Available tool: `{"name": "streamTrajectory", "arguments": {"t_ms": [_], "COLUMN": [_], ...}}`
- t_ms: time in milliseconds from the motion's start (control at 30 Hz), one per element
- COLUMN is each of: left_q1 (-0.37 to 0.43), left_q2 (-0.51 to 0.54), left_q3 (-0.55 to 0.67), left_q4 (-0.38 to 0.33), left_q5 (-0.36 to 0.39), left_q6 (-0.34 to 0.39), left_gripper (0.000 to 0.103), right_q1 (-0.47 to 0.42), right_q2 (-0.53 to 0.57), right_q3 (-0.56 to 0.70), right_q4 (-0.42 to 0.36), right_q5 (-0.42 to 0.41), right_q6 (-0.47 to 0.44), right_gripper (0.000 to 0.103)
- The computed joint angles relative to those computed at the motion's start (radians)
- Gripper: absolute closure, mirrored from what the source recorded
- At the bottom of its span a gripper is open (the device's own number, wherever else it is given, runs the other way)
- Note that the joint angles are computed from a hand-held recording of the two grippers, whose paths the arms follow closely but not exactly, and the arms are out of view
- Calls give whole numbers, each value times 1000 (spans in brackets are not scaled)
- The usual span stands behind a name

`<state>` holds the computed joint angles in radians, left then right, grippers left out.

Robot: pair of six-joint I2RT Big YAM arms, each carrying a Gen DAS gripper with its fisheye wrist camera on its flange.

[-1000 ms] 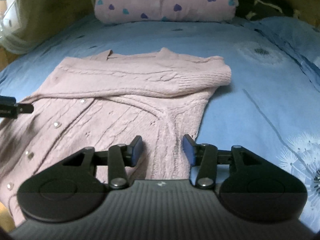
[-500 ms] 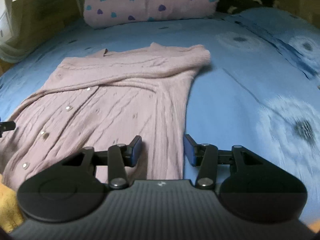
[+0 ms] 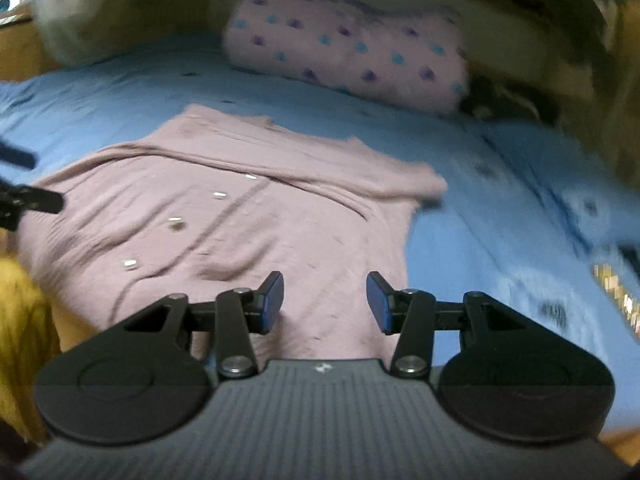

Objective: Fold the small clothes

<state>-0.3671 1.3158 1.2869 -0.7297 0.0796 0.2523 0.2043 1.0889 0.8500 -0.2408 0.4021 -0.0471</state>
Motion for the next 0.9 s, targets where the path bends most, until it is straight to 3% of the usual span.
{"name": "streamTrajectory", "arguments": {"t_ms": [33, 67, 300, 400, 500, 667, 900], "left_q1": [-5, -7, -14, -39, -55, -91, -88], "left_q2": [-10, -15, -34, -30, -25, -49, -61], "left_q3": [-12, -18, -54, -67, -92, -169, -179], "left_q4": [-5, -11, -93, -117, -67, 120, 209], "left_q5": [4, 7, 52, 1, -64, -210, -204], "left_q6": [5, 11, 112, 179, 195, 269, 264], "left_gripper": [15, 15, 15, 15, 15, 15, 15], "right_q1": [12, 18, 42, 58, 63, 59, 44], "right_q2": [-5, -10, -9, 13, 37, 66, 44], "right_q3": [-6, -10, 15, 32, 36, 46, 22], "right_q4": [9, 14, -136, -186, -189, -178, -98], "right_q5": [-6, -14, -76, -58, -25, -7, -4], "right_q6": [-28, -46, -101, -97, -95, -120, -59], "right_gripper": [38, 36, 34, 34, 34, 34, 35]}}
